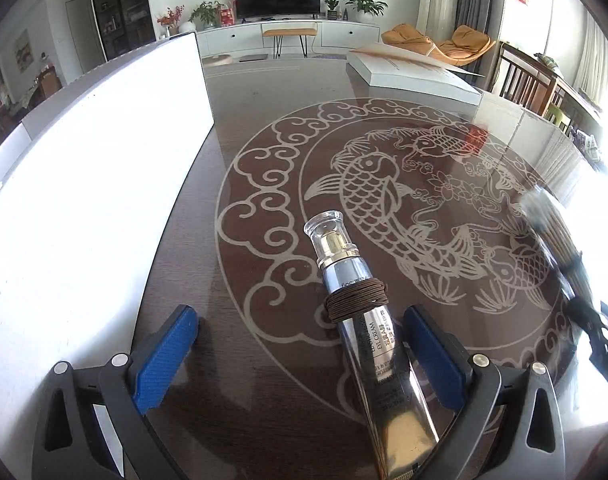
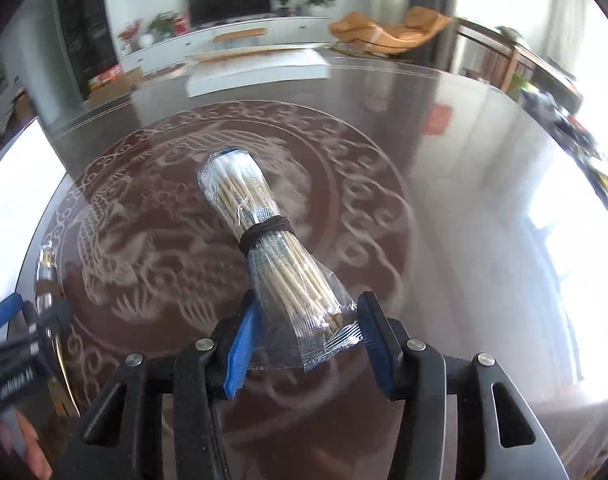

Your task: Organize objects

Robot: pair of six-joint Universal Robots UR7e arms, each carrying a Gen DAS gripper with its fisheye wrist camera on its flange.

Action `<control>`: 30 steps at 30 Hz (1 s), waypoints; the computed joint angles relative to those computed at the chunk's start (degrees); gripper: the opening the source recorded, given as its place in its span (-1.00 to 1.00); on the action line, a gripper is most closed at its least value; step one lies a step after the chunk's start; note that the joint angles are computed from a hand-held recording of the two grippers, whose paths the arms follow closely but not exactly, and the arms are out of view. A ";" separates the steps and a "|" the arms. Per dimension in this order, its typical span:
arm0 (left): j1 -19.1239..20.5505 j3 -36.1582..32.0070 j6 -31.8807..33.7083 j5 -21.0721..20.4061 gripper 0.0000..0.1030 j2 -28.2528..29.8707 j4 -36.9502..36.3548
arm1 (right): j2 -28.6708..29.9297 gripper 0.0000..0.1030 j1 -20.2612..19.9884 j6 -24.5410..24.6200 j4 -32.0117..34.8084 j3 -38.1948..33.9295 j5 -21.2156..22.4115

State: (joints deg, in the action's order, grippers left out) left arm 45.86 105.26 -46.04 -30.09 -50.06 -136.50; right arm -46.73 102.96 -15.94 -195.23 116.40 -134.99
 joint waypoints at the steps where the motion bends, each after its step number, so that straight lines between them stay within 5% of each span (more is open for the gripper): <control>1: 0.00 0.00 0.00 0.00 1.00 0.00 0.00 | -1.36 -0.02 0.13 1.48 -2.02 2.85 -0.86; 4: 0.00 0.01 0.01 0.00 1.00 0.00 -0.02 | -2.83 0.02 0.87 1.03 -9.57 9.40 -1.65; 6: -0.01 -0.01 0.00 -0.01 1.00 0.01 0.00 | -2.22 0.27 0.75 -1.82 -14.59 11.36 -1.52; 8: -0.01 0.00 0.04 0.00 1.00 -0.01 -0.03 | -2.04 0.74 1.27 0.27 -13.39 11.78 -1.43; 13: 0.02 0.01 0.10 0.01 1.00 -0.01 -0.08 | -1.65 0.99 1.03 0.87 -11.29 11.21 -1.56; 30: -0.01 0.09 0.10 -0.01 1.00 -0.04 -0.13 | -1.51 1.00 0.89 1.05 -11.18 11.22 -1.47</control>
